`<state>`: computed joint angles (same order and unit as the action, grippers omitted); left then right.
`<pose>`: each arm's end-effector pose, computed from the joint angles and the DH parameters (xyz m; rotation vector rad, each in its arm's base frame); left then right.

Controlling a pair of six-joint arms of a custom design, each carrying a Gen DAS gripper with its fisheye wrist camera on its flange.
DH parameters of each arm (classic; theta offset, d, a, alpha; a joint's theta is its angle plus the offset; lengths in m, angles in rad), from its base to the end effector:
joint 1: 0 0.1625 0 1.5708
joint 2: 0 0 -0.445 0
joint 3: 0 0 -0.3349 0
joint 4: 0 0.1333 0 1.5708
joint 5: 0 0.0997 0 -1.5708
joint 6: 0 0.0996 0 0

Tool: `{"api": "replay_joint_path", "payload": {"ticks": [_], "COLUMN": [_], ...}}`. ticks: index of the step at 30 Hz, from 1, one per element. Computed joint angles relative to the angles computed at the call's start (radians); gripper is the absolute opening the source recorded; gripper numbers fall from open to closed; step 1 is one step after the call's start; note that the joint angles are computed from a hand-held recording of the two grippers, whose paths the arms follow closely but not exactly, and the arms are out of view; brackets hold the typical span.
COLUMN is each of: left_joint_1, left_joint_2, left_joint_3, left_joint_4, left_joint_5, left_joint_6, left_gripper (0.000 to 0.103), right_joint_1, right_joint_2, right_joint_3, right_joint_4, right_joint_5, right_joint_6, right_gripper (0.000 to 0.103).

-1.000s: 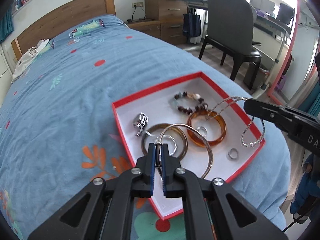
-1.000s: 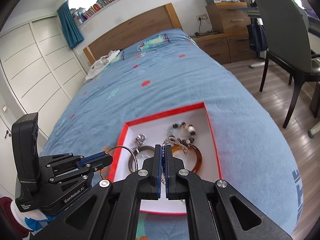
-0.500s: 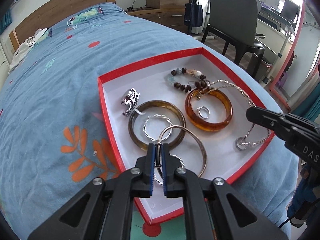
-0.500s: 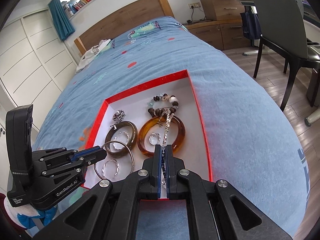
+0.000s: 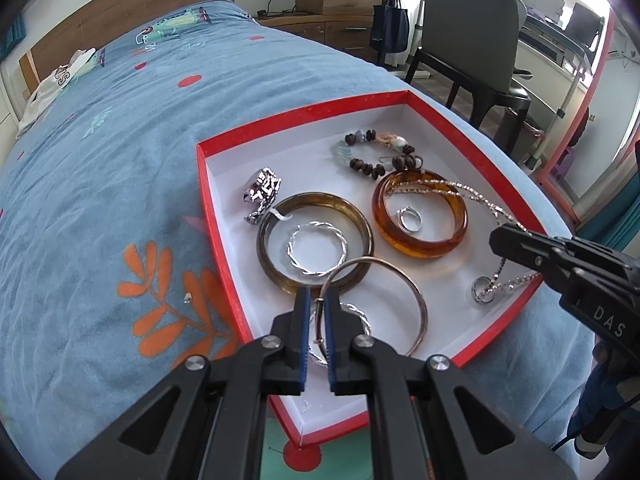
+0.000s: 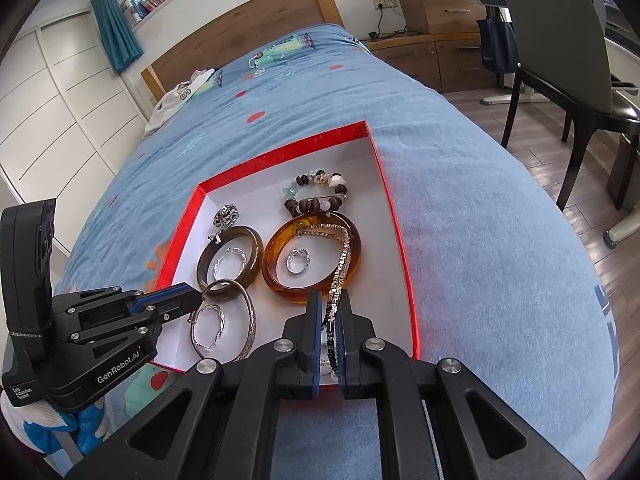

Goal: Organize jewelry

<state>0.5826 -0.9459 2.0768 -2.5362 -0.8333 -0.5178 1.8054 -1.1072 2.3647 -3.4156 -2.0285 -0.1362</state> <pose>-0.2983 -0.4364 0.1313 0.6472 2.3638 -0.4990 0.1879 -0.4020 0.2228 0.2995 -2.5909 0.8156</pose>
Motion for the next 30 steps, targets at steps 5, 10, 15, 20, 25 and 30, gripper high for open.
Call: {"api": "replay_joint_path", "payload": {"ticks": [5,10,15,20,25,30], "left_joint_1": [0.001,-0.002,-0.009,-0.018,-0.032,-0.057], "left_joint_2": [-0.008,-0.02,-0.031,-0.048,-0.084,-0.149], "left_joint_3": [0.005,0.012,0.017,0.027,0.047,0.072], "left_joint_4": [-0.008,-0.022,-0.024,-0.027,-0.038,0.005], "left_joint_5": [-0.012,-0.022,-0.027,-0.032,-0.039,-0.021], "left_joint_6": [0.001,0.004,0.002,-0.001,-0.009,-0.059], "left_gripper": [0.008,0.018,0.019,0.024,0.029,0.035], "right_joint_1": [0.014,0.029,0.041,0.059,0.085,0.131], "right_joint_2": [0.004,0.005,0.001,-0.001,-0.002,0.009], "right_joint_3": [-0.004,-0.004,0.001,0.002,-0.005,-0.02], "right_joint_4": [0.006,0.002,0.001,-0.002,-0.003,0.006], "right_joint_5": [-0.028,-0.057,-0.08,-0.097,-0.113,-0.128], "right_joint_6": [0.007,0.017,0.035,0.043,0.054,0.076], "right_gripper": [0.013,0.033,0.036,0.038,0.042,0.045]}}
